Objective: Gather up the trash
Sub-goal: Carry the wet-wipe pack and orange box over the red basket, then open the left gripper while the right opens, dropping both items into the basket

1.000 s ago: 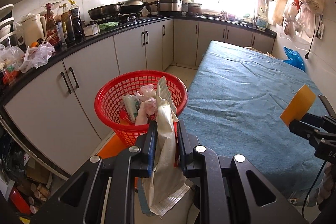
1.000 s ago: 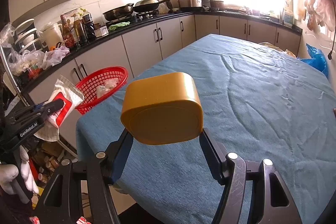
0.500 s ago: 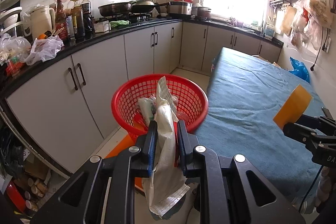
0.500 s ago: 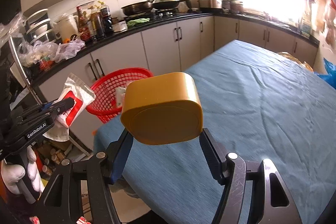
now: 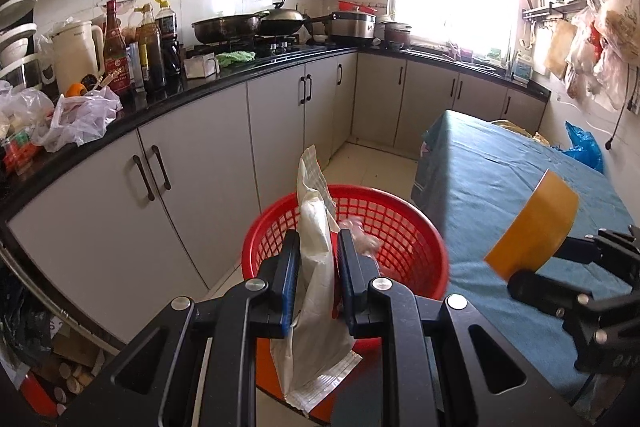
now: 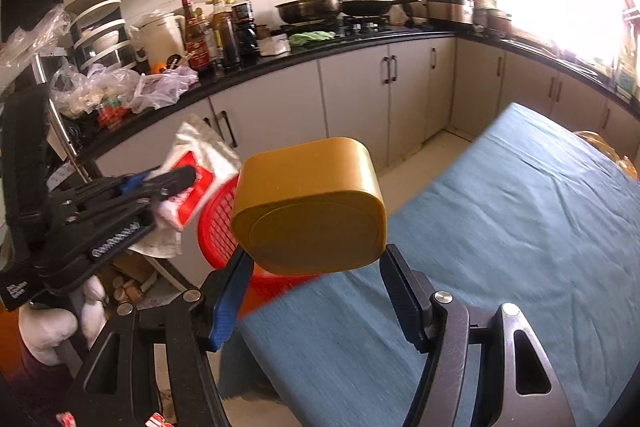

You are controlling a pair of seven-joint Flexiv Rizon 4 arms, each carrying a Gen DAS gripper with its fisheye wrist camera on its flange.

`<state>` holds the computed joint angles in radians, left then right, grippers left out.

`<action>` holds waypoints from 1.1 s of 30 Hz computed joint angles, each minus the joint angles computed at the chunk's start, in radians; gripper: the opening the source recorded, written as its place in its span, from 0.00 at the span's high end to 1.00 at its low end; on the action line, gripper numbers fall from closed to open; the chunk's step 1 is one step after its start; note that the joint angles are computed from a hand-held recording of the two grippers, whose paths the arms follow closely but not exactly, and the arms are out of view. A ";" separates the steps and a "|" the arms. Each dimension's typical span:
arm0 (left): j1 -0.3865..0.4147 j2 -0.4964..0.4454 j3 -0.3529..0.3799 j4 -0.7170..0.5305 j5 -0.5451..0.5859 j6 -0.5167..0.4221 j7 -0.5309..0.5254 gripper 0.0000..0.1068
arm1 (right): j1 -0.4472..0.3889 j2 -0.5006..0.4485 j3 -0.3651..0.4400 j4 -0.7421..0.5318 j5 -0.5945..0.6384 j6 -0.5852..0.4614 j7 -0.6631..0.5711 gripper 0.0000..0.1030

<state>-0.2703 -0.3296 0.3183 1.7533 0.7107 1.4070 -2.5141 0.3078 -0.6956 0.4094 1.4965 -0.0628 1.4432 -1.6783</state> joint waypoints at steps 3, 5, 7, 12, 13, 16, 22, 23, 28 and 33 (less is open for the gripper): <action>0.044 -0.023 -0.027 -0.007 -0.061 0.014 0.058 0.83 | 0.010 -0.041 0.013 -0.062 -0.004 -0.032 -0.008 0.32; 0.052 -0.041 -0.026 -0.019 -0.092 0.018 0.085 0.83 | 0.019 -0.069 0.017 -0.109 -0.002 -0.059 -0.016 0.32; 0.053 -0.056 -0.019 -0.028 -0.117 0.025 0.105 0.83 | 0.034 -0.094 0.010 -0.151 0.000 -0.080 -0.022 0.32; 0.066 -0.093 -0.009 -0.050 -0.203 0.044 0.169 0.83 | 0.076 -0.164 -0.022 -0.272 0.001 -0.119 -0.034 0.32; 0.064 -0.100 -0.002 -0.054 -0.218 0.047 0.178 0.83 | 0.081 -0.176 -0.026 -0.291 0.003 -0.123 -0.036 0.32; 0.064 -0.121 0.011 -0.070 -0.267 0.052 0.212 0.83 | 0.093 -0.209 -0.034 -0.347 0.016 -0.142 -0.037 0.32; 0.054 -0.151 0.030 -0.089 -0.345 0.060 0.274 0.83 | 0.098 -0.252 -0.036 -0.416 0.055 -0.166 -0.040 0.32; 0.047 -0.154 0.037 -0.089 -0.354 0.061 0.278 0.83 | 0.098 -0.256 -0.037 -0.423 0.062 -0.169 -0.040 0.32; 0.040 -0.172 0.043 -0.089 -0.403 0.071 0.321 0.83 | 0.092 -0.265 -0.036 -0.431 0.092 -0.160 -0.044 0.32; 0.043 -0.186 0.037 -0.083 -0.456 0.086 0.361 0.83 | 0.091 -0.267 -0.035 -0.420 0.099 -0.136 -0.051 0.32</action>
